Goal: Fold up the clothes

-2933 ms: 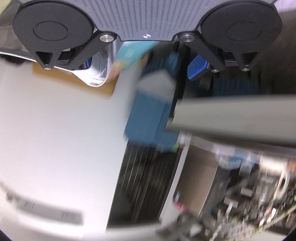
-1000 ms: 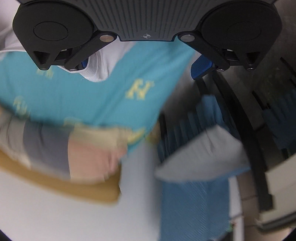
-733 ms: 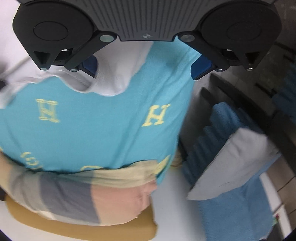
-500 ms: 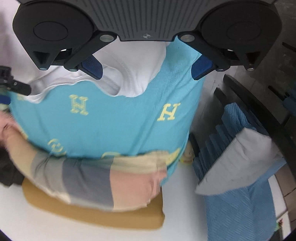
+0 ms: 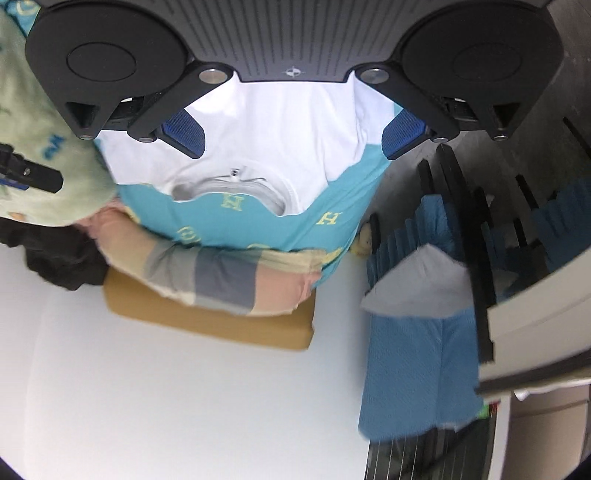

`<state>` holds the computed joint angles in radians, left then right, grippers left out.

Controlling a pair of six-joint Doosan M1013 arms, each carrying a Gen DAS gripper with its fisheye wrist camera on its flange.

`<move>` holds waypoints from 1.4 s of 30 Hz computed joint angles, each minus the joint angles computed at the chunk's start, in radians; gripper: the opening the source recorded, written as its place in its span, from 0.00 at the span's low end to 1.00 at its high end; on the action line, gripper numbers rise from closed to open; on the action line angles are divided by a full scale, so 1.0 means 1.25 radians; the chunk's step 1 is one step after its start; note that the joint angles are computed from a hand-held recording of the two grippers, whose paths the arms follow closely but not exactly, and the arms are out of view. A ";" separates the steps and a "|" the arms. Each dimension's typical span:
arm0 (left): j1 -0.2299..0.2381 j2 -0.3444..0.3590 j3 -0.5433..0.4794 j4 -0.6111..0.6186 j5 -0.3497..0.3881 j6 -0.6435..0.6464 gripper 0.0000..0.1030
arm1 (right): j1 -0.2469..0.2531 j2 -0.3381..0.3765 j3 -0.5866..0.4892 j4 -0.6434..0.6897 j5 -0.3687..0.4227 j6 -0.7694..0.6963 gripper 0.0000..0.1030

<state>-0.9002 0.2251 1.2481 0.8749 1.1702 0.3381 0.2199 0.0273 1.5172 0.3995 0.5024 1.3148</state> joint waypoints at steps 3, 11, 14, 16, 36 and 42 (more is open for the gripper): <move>-0.048 -0.022 0.031 0.034 0.016 -0.070 1.00 | -0.001 -0.070 0.061 0.019 -0.021 -0.034 1.00; -0.077 -0.058 0.114 0.005 0.048 -0.191 1.00 | 0.011 -0.202 0.184 -0.003 -0.002 0.014 1.00; -0.054 -0.066 0.144 -0.030 0.049 -0.259 0.99 | 0.002 -0.210 0.204 0.076 0.003 -0.011 1.00; -0.033 -0.069 0.165 -0.054 0.039 -0.300 0.97 | -0.006 -0.207 0.212 0.123 0.012 -0.008 1.00; 0.120 0.082 0.085 -0.038 0.020 -0.291 0.38 | -0.057 -0.082 0.214 0.277 0.023 0.012 1.00; 0.072 0.154 -0.026 0.064 0.125 -0.103 0.06 | -0.076 -0.083 0.215 0.311 0.028 0.019 1.00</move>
